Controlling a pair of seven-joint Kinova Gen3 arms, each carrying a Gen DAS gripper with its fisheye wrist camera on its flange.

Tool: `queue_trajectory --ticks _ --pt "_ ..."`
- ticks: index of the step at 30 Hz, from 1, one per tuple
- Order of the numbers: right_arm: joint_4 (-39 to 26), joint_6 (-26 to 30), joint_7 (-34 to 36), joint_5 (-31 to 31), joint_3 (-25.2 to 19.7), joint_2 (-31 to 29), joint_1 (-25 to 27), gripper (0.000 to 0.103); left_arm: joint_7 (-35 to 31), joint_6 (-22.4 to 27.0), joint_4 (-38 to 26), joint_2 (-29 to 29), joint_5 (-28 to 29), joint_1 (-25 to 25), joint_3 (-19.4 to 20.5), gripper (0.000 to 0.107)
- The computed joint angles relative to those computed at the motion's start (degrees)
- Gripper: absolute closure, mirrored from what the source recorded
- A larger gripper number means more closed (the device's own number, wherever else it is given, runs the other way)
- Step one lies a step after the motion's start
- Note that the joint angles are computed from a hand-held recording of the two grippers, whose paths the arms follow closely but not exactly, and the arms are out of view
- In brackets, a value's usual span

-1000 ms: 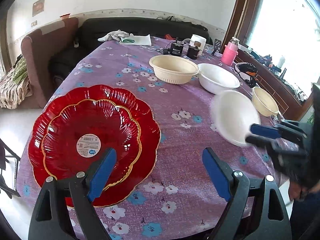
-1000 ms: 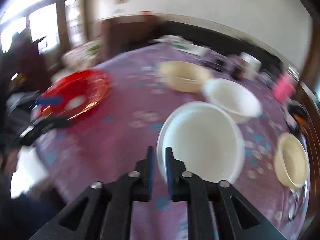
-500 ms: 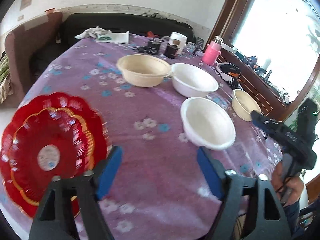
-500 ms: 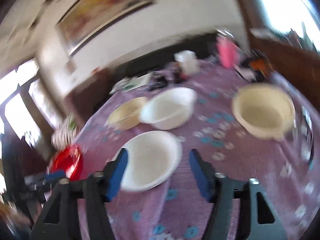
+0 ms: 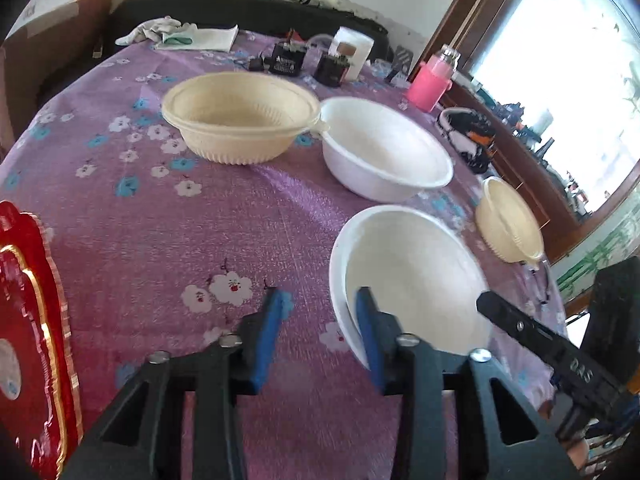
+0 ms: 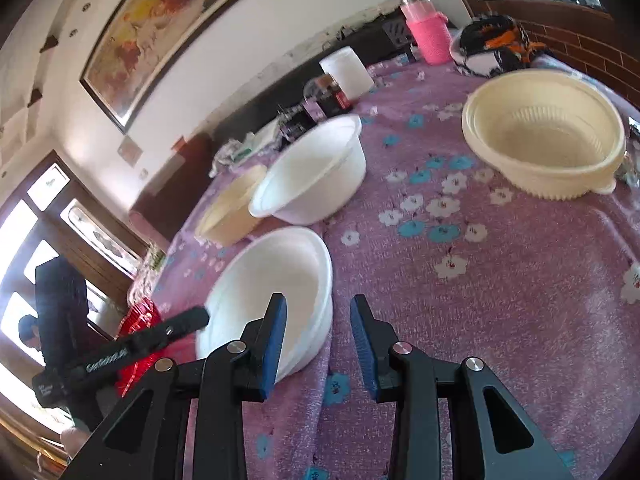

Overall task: Organize plates and bowls
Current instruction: 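Lift the white plate with the right gripper toward the left gripper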

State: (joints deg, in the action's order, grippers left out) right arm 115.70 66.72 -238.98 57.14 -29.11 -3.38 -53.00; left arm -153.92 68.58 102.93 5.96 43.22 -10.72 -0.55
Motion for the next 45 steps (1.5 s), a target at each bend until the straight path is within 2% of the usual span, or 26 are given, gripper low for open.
queue_trajectory --ticks 1,4,8,10,13,16,22,25,26,30,31,35,36,37,41,45 --pt "0.1 -1.2 0.2 -0.2 1.2 0.2 -0.6 0.081 -0.8 -0.1 0.5 -0.3 0.0 0.1 0.2 0.081" --pt "-1.7 0.0 2.7 -1.6 0.4 1.2 -0.1 0.088 -5.9 -2.6 3.9 -4.2 0.3 0.5 -0.2 0.086" --pt "-5.3 2.5 6.0 -2.7 0.6 3.1 -1.7 0.089 -12.2 -6.0 8.8 -10.8 1.4 0.2 -2.1 0.085" --pt "-7.1 4.0 7.1 -2.3 0.8 4.0 -3.1 0.089 -13.4 -6.0 9.3 -12.3 1.0 1.4 -4.7 0.082" --pt "-9.6 4.2 10.2 -2.1 1.6 5.0 -4.6 0.088 -15.1 -2.6 8.7 -12.4 0.7 0.2 -7.9 0.081" --pt "-10.7 2.6 12.2 -2.0 2.5 5.7 -5.6 0.088 -16.1 -0.5 8.3 -11.7 -0.2 -1.5 -9.5 0.081" --pt "-11.4 -2.9 15.2 -4.1 5.0 7.7 -4.9 0.086 -16.0 0.2 7.8 -9.4 -0.7 -3.6 -9.2 0.081" --pt "-12.0 -2.5 16.4 -5.1 6.2 8.1 -5.5 0.085 -16.2 -0.7 8.5 -9.4 -0.5 -4.0 -8.5 0.081" --pt "-12.3 -2.2 17.0 -5.7 6.3 8.2 -5.6 0.085 -16.6 -0.7 8.7 -9.3 -0.4 -4.1 -8.4 0.08" --pt "-13.2 0.5 17.3 -6.3 6.6 8.9 -6.7 0.067 -18.6 -1.9 10.1 -9.9 1.1 -4.5 -8.6 0.079" --pt "-13.4 1.6 17.2 -6.1 6.5 9.1 -7.2 0.065 -19.3 -2.1 10.4 -10.1 1.8 -4.6 -8.7 0.079" --pt "-14.6 5.3 17.0 -5.1 6.7 10.3 -9.1 0.065 -22.7 -4.2 12.5 -11.5 3.9 -4.5 -9.2 0.082" --pt "-15.0 6.1 17.5 -4.9 6.8 10.7 -9.5 0.069 -23.6 -4.6 13.1 -11.9 4.2 -4.4 -9.3 0.087" --pt "-15.5 7.0 17.9 -4.5 6.9 11.1 -10.0 0.082 -24.1 -5.2 13.6 -12.4 4.2 -4.2 -9.3 0.087" --pt "-17.5 10.6 19.7 -4.2 7.6 12.5 -11.6 0.083 -26.8 -6.1 15.0 -14.1 5.9 -3.6 -10.3 0.088" --pt "-17.6 11.5 19.3 -3.6 8.1 12.4 -12.5 0.083 -27.4 -5.7 15.0 -14.7 6.6 -3.4 -11.2 0.088"
